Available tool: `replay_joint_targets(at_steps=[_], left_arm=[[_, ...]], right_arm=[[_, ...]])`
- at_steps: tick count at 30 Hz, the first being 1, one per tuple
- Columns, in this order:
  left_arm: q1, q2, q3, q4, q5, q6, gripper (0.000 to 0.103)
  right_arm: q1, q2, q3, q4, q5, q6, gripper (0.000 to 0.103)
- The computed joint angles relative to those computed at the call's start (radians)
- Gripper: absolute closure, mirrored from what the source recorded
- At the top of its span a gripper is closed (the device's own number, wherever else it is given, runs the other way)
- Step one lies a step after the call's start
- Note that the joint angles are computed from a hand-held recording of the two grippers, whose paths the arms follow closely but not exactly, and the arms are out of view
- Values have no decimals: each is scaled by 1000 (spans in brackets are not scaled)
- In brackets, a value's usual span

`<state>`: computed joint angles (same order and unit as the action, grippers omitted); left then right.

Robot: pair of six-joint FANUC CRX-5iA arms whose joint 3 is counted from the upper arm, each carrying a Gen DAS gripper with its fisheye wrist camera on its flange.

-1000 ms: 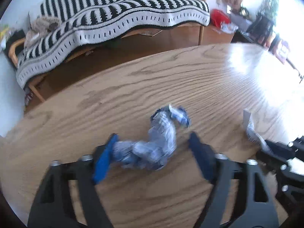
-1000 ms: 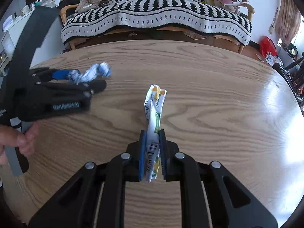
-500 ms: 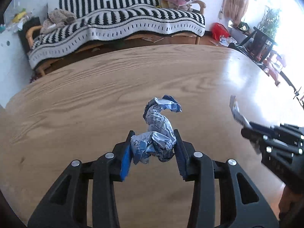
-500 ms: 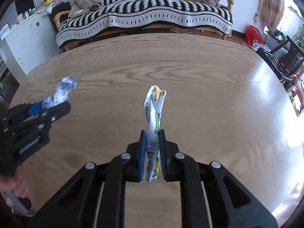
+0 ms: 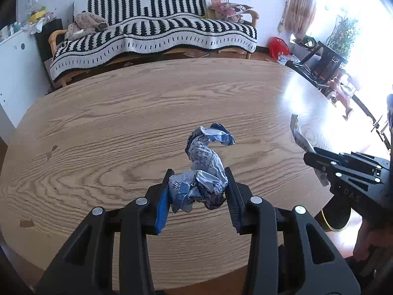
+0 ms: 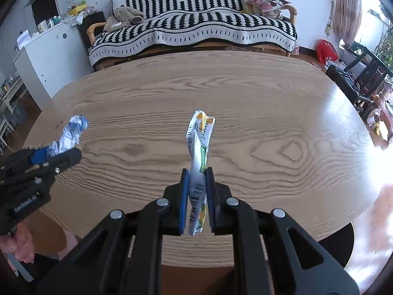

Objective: Collect trash
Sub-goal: 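Carry both items over the black bin and open both grippers to drop them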

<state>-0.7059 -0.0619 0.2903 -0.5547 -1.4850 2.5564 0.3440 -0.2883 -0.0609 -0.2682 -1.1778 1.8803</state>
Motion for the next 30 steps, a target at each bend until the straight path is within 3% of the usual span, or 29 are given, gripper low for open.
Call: replay_joint_targets(at_steps=[5, 9, 14, 22, 30], left_arm=[[-23, 37, 46, -44, -16, -1, 63], [-6, 75, 78, -17, 22, -24, 63], [-18, 164, 164, -4, 62, -69, 63], [-66, 373, 353, 84, 181, -192, 63], [-112, 612, 576, 242, 274, -369, 63]], right_arm=[[-40, 28, 29, -6, -1, 2, 89], [-102, 58, 62, -26, -6, 13, 89], [-233, 99, 109, -56, -19, 50, 89], [-521, 236, 229, -107, -42, 103, 89], [-737, 379, 334, -92, -69, 76, 89]])
